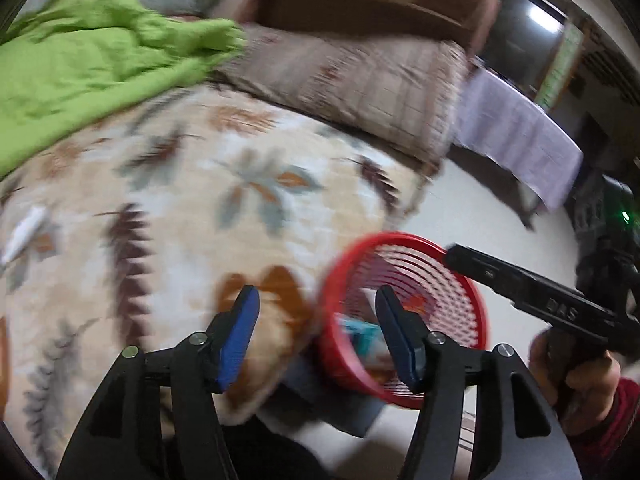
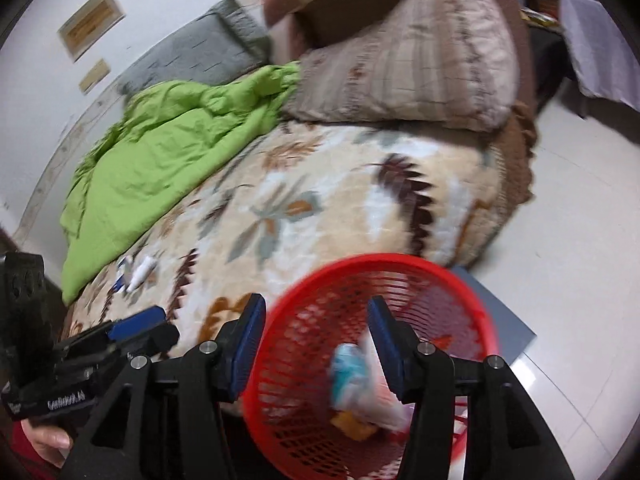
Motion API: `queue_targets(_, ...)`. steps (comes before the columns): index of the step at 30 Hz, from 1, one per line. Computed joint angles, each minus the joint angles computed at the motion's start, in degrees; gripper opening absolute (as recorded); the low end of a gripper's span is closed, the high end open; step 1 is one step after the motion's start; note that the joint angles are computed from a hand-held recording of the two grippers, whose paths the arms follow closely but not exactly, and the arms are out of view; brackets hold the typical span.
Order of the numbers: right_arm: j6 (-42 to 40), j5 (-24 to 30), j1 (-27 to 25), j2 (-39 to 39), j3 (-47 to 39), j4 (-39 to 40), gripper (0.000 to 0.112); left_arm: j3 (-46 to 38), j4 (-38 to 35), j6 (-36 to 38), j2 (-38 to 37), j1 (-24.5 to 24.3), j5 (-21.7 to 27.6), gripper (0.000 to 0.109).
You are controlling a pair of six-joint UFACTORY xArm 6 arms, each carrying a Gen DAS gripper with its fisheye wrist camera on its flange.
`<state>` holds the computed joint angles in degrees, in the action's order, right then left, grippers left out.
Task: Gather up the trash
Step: 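Carry the teal packet and red candy over the red wastebasket and open both grippers, then grasp the blue-and-white medicine box with the left gripper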
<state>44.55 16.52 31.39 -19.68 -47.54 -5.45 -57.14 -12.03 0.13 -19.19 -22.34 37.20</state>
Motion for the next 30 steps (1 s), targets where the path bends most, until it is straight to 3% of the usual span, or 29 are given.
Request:
queue_targets(10,-24.3,2.1,9.2,20.0,-22.1,19.2,0.057,4.5,5.2,-5.2,-7.6,20.2,1.0,0.062)
queue_targets(13,-25.9,5.1,10.5,26.3,-30.7,20.9,0.057,2.9,4.5,-4.4,-6.6,26.2,2.1,0.062)
queue_targets(16,-28.0,5.6,12.0,30.6,-36.9,22.1,0.057,-1.6,5.0,-4.5,-1.9,31.8,2.1,0.063)
queue_targets(21,-29.1,7.6,12.9,33.7,-41.2,21.0,0.057,-12.7,7.0,-9.1,10.0,37.0,3.5,0.065)
queue_targets(26,-29.0,9.2,11.9,35.0,-42.7,20.6,0.057,-26.1,8.6,-13.2,23.6,38.1,8.7,0.068)
queue_targets(30,-29.3,10.2,10.9,36.1,-43.8,20.9,0.057,-35.6,15.2,-18.8,33.1,37.8,11.7,0.068)
